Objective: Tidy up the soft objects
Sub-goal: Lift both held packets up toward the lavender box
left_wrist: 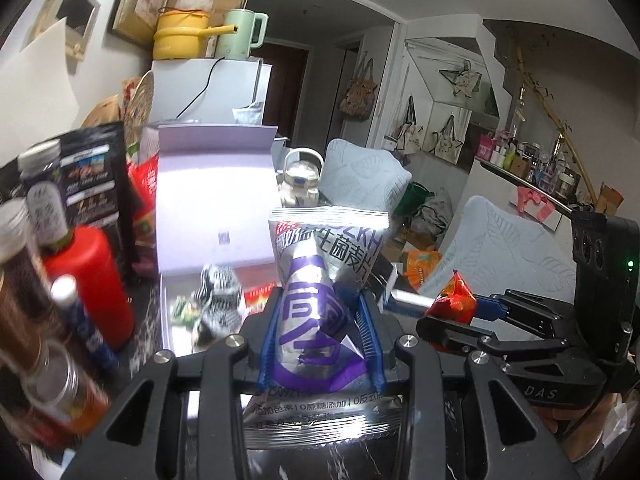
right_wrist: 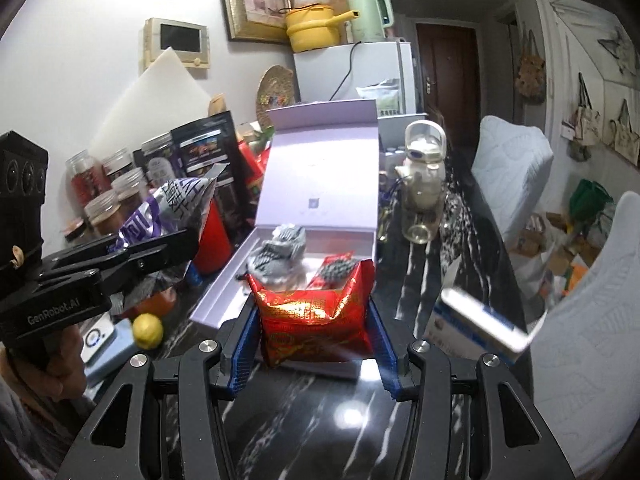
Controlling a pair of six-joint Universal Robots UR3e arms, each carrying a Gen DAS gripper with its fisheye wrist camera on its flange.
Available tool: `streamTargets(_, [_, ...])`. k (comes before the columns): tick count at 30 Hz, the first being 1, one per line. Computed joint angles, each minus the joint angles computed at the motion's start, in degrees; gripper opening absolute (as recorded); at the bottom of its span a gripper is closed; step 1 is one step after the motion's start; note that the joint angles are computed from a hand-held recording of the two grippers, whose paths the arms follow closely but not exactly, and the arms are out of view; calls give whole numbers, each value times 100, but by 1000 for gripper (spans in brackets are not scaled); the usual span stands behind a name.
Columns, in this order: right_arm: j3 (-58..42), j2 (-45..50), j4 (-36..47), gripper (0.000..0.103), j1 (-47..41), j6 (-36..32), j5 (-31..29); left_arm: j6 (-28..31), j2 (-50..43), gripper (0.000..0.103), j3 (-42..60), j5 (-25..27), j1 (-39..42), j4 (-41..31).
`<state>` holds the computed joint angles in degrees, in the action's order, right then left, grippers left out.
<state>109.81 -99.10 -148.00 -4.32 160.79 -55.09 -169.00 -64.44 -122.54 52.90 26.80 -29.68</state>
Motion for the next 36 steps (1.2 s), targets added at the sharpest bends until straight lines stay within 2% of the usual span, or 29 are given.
streamTargets(5, [-643,693,-291,50,69,222,-56,-299,-1118,36,705,353,-487,722])
streamTargets(16, [-2411,2273,-512,51,432,616,-242,-643,-2782,36,2098,829,-852,1321])
streamTargets(22, [-3292,2955,-451,51,625,772,-217,-507,-3200,36,2510,1073,-887,1270])
streamTargets(30, [-4505,3883,66,51,928,844,-400,-354,-3846,36,3059,1808,-1139,955])
streamTargets(36, [-4908,4268,410,51,992,775,-524,-324,-4247,36,3405,2156,-1312,706])
